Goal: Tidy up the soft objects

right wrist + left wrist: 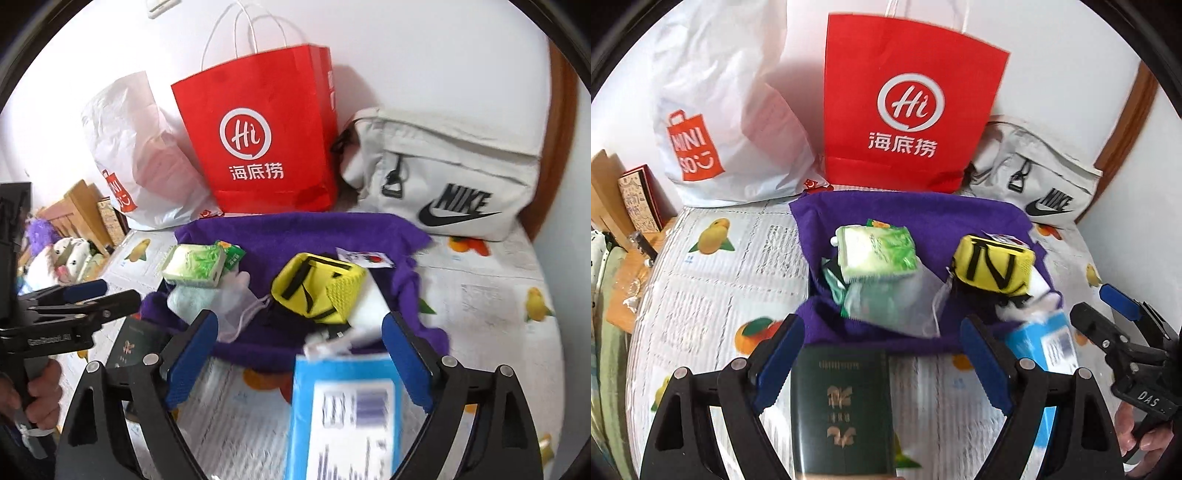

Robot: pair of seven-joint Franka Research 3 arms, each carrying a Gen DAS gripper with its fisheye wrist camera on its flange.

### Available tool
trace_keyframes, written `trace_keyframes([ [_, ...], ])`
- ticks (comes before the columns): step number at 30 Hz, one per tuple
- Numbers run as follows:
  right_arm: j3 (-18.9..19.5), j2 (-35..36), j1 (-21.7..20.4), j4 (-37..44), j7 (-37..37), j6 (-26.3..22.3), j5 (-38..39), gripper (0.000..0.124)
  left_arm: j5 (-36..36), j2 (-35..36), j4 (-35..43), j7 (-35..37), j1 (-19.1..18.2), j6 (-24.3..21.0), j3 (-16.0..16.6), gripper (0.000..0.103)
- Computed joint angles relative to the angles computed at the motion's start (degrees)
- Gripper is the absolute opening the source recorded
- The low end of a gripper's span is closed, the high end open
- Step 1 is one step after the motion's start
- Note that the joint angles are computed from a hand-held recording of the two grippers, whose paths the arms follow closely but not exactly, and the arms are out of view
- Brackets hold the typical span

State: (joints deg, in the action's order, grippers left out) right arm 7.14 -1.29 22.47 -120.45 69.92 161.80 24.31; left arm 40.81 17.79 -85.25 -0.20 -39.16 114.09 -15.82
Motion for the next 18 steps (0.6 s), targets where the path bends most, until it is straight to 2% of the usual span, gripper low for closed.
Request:
trace_keyframes([
  [5, 0.64, -6.7, -0.29, -7.4, 6.39, 2.96, -5.27, 0.095, 2.39, -0.55, 1.15, -2.19, -3.29, -4.39, -1.06, 0.086],
  [8, -0.67, -11.0, 1.33, -10.86, 5.15, 2.21, -1.2, 0.096, 4.0, -0.96, 1.43, -3.87, -5.33, -6.61, -1.73, 0.091],
  [12, 0.82, -16.66, -0.01, -15.99, 8.73, 2.68, -3.8, 0.096, 5.43, -1.5, 1.26, -6.37, -7.48, -8.52, -2.61, 0.091],
  [18, 0.57, -25.48, 0.38, -22.95, 10.93, 1.39, -3.94, 0.096, 6.9, -1.16, 2.5, -9.63, -10.76, -13.02, -3.8, 0.092],
])
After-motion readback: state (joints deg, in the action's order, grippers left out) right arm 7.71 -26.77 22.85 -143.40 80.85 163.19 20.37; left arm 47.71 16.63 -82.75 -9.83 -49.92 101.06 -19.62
